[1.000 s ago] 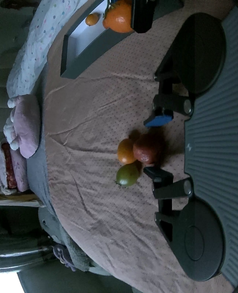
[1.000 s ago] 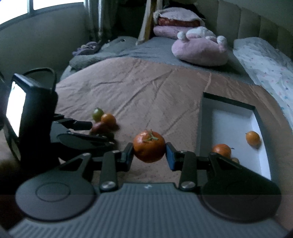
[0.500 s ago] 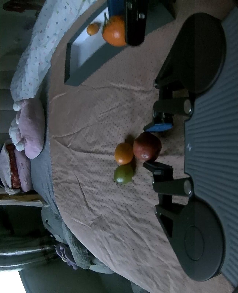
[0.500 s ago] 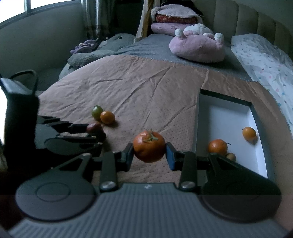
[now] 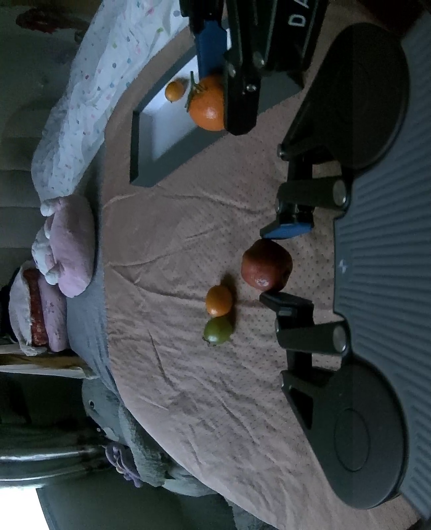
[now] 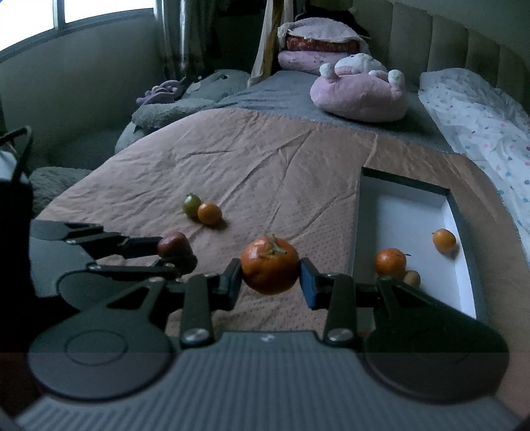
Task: Organize fruits
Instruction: 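Carry the dark red fruit into the tray and open the left gripper while right holds tangerine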
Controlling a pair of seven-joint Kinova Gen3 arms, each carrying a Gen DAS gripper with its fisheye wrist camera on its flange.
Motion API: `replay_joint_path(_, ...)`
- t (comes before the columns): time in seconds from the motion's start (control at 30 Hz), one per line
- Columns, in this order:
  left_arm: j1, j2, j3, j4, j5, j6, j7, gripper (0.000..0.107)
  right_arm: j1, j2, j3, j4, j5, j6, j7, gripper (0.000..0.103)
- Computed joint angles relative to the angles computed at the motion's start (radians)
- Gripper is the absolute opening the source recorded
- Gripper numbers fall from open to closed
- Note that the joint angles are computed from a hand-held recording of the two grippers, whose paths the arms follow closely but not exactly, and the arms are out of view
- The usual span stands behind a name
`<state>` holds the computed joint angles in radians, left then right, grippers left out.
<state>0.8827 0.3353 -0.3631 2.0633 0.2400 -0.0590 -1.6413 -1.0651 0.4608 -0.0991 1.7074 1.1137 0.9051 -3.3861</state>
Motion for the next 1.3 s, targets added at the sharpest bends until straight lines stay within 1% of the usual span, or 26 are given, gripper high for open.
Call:
replay_joint_path(0.17,0.077,-0.024,-0.067,0.013,0.022,0.003,-0.013,0.040,-0.012,-0.014,-0.004,0.015,0.017,0.013,-0.028,0.041)
replay_joint_path(0.3,0.156,-0.032,-0.142,0.013,0.035,0.016,-0.019,0.040,-0.018,-0.022,-0.013,0.032,0.039,0.018,-0.062,0.041)
replay_joint_path(0.43,0.240,-0.029,-0.223,0.005,0.028,0.035,0.002,0.040,-0.021,-0.031,-0.024,0.051,0.059,0.026,-0.096,0.041)
replay_joint_path(0.5,0.270,-0.026,-0.250,0.002,0.011,0.044,0.023,0.040,-0.020,-0.037,-0.029,0.063,0.069,0.030,-0.114,0.041)
replay_joint_path(0.73,0.329,-0.019,-0.292,-0.017,-0.072,0.070,0.104,0.040,-0.021,-0.055,-0.052,0.104,0.100,0.056,-0.182,0.041)
replay_joint_path(0.8,0.362,-0.010,-0.318,-0.027,-0.096,0.080,0.130,0.040,-0.018,-0.061,-0.059,0.120,0.109,0.058,-0.207,0.041)
replay_joint_path(0.97,0.370,0.000,-0.311,-0.056,-0.156,0.107,0.191,0.040,-0.007,-0.071,-0.075,0.153,0.121,0.060,-0.253,0.041)
replay_joint_path(1.3,0.305,0.026,-0.198,-0.144,-0.275,0.149,0.287,0.040,0.000,-0.093,-0.102,0.206,0.107,0.103,-0.317,0.041)
